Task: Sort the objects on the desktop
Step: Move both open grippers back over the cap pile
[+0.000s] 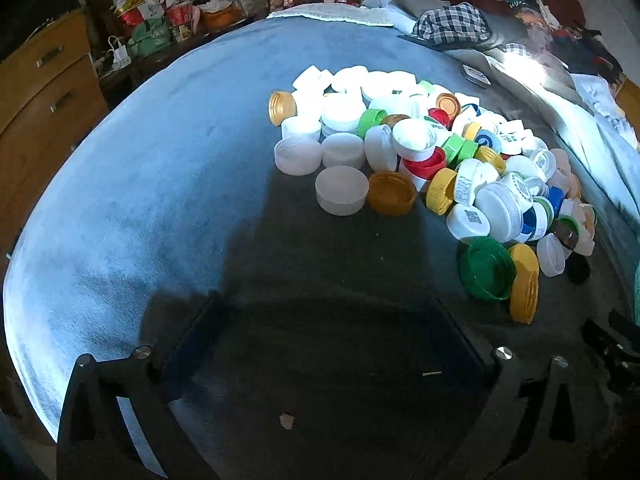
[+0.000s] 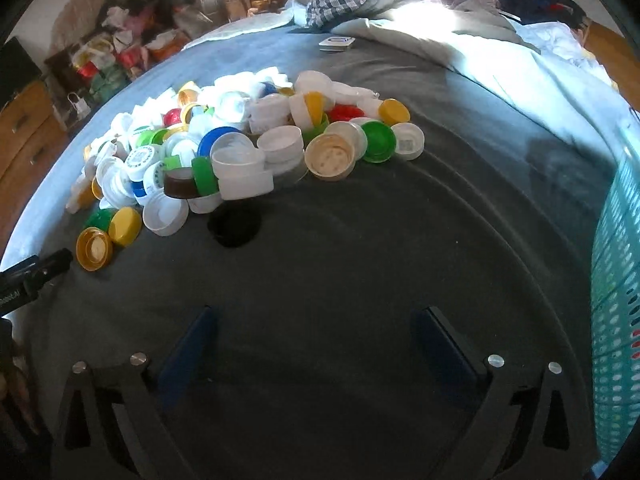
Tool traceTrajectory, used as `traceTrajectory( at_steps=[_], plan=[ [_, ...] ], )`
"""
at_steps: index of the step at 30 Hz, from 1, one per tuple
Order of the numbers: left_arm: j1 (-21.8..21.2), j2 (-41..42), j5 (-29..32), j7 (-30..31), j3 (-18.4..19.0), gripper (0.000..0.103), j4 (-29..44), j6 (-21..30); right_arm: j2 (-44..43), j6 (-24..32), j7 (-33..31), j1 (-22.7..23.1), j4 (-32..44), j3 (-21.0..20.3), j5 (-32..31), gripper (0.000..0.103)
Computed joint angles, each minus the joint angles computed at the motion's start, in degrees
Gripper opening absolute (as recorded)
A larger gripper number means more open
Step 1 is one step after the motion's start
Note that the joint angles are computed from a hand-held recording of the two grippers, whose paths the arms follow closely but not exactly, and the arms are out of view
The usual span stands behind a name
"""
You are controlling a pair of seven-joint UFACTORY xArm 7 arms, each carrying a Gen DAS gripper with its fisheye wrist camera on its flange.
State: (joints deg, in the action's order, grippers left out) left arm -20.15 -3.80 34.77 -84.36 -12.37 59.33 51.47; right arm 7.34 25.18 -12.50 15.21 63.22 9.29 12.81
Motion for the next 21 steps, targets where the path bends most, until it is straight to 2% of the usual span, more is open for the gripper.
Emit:
traceTrajectory(
  at_steps=[3, 14, 17, 21],
  plan=[
    [-0.2, 0.5, -0.4, 0.8, 0.0, 0.102, 0.8, 0.9, 0.3, 1.9, -2.0, -1.1, 0.7, 0.4, 5.0, 0.103],
    [-0.9, 2.0, 0.5, -2.0, 0.3, 0.102, 2.5, 3.1, 1.2, 6.8, 1.1, -0.6, 3.5, -0.4, 2.8, 0.103],
    [-1.3, 2.7, 0.9, -3.0, 0.3, 0.102, 3.4, 4.4, 1.3, 5.8, 3.7, 0.0, 3.3, -0.6, 0.4, 0.103],
    [-1.8, 3.2, 1.7, -4.1, 0.6, 0.102, 3.8, 5.1, 1.3, 5.1, 4.2, 0.0, 3.0, -0.4, 0.0, 0.103]
  ],
)
